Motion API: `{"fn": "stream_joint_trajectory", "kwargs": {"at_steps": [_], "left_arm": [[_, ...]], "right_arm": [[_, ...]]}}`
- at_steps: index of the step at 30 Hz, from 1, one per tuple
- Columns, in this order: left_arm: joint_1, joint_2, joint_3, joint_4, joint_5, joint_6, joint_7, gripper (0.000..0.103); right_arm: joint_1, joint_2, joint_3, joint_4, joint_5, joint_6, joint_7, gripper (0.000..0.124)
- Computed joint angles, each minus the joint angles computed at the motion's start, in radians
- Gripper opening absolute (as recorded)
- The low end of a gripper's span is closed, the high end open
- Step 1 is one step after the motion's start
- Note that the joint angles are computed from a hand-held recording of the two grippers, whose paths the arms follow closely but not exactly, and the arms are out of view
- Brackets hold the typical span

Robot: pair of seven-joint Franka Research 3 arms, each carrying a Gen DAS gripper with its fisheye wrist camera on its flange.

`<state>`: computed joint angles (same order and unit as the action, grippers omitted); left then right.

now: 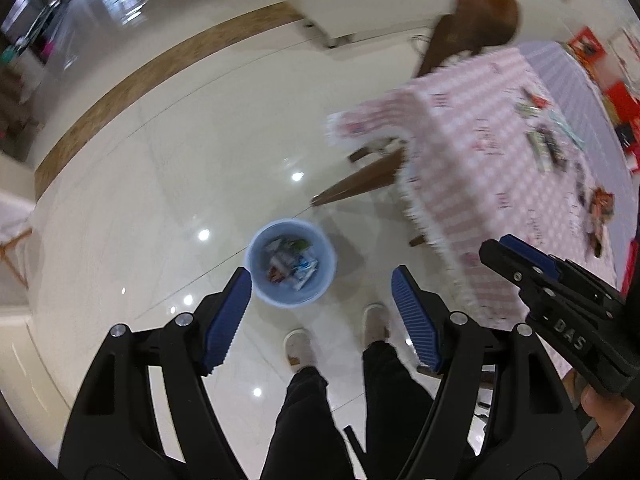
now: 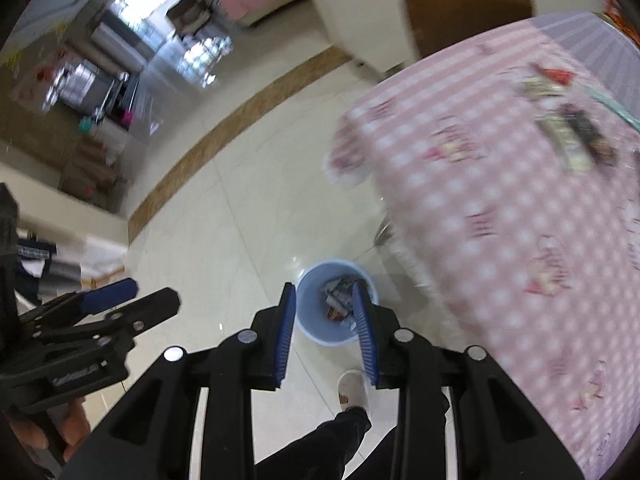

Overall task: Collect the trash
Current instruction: 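Move both tools back over the table toward the wrappers and plastic tray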

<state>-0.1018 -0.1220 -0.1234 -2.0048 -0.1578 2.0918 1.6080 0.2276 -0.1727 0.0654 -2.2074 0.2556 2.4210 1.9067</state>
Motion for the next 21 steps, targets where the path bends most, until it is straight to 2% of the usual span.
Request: {"fn": "stream_joint_trajectory", "kwargs": {"at_steps": [6, 11, 17, 21], "left_arm": [[-0.081, 0.081, -0.073, 0.109, -0.037, 0.001, 0.003, 0.072], [-0.152, 0.179, -0.130, 0.214, -0.029, 0.004, -0.024, 0.072], [-0.236, 0.347, -0.179, 0.394, 0.046, -0.018, -0.125, 0.072], [-0.278, 0.446, -0.186, 0.502, 0.102, -0.023, -0.199, 0.072]], "right_arm": [[-0.111, -0.184, -0.050, -0.143, -0.062, 0.013, 0.039, 0.032], [-0.222, -0.268, -0.091, -0.221, -0.101, -0.004, 0.035, 0.032], [-0.318, -0.270, -0.143, -0.234, -0.115, -0.014, -0.052, 0.033], [-0.353, -0.218, -0.167, -0.207, -0.119, 0.013, -0.143, 0.048]]}}
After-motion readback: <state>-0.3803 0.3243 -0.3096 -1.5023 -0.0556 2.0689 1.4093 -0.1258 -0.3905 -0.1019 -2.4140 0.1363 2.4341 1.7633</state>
